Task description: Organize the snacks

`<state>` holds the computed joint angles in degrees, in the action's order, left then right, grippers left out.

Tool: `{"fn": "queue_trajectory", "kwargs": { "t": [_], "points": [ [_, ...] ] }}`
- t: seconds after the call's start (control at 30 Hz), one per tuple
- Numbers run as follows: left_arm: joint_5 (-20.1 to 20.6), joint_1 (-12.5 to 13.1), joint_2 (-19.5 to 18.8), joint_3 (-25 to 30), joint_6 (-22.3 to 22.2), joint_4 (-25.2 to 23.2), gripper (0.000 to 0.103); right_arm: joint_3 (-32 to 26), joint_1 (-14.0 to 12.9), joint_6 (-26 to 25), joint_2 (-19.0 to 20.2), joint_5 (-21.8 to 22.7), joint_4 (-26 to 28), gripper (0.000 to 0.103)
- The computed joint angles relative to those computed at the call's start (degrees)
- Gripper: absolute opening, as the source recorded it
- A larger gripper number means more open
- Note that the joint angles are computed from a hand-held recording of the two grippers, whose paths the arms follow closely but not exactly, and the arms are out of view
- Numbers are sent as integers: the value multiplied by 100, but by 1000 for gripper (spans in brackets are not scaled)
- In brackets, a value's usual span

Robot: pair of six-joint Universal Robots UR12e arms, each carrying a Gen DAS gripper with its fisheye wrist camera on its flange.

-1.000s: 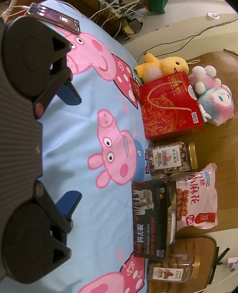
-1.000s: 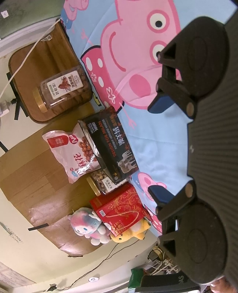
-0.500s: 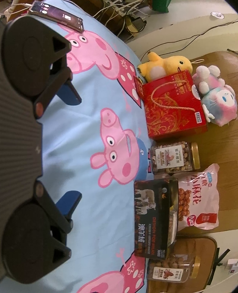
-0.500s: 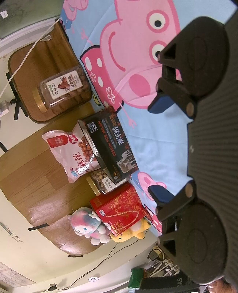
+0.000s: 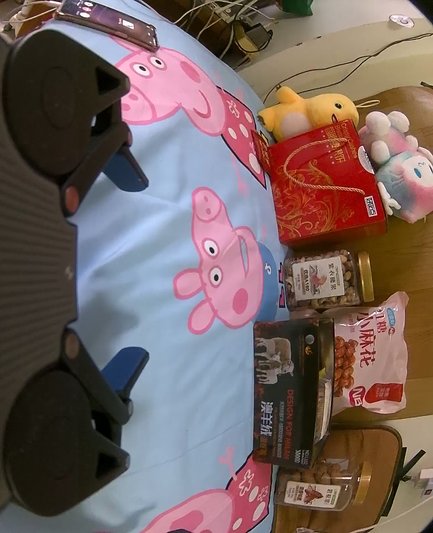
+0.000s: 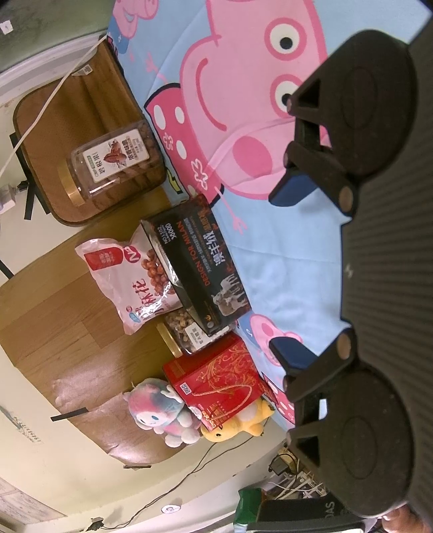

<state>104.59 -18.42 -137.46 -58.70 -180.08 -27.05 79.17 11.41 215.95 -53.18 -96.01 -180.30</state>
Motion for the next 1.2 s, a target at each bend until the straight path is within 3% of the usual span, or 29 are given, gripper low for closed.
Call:
{"fn": "queue_trajectory", "kwargs": {
  "t": [0.77,1.2],
  "points": [
    [-181,25,64,-56,-102,78,103,-20,-17,-2,0,13,8,87],
    [-241,27,46,26,-200,-280,103,-19,-19,5,4,19,20,87]
  ]
}}
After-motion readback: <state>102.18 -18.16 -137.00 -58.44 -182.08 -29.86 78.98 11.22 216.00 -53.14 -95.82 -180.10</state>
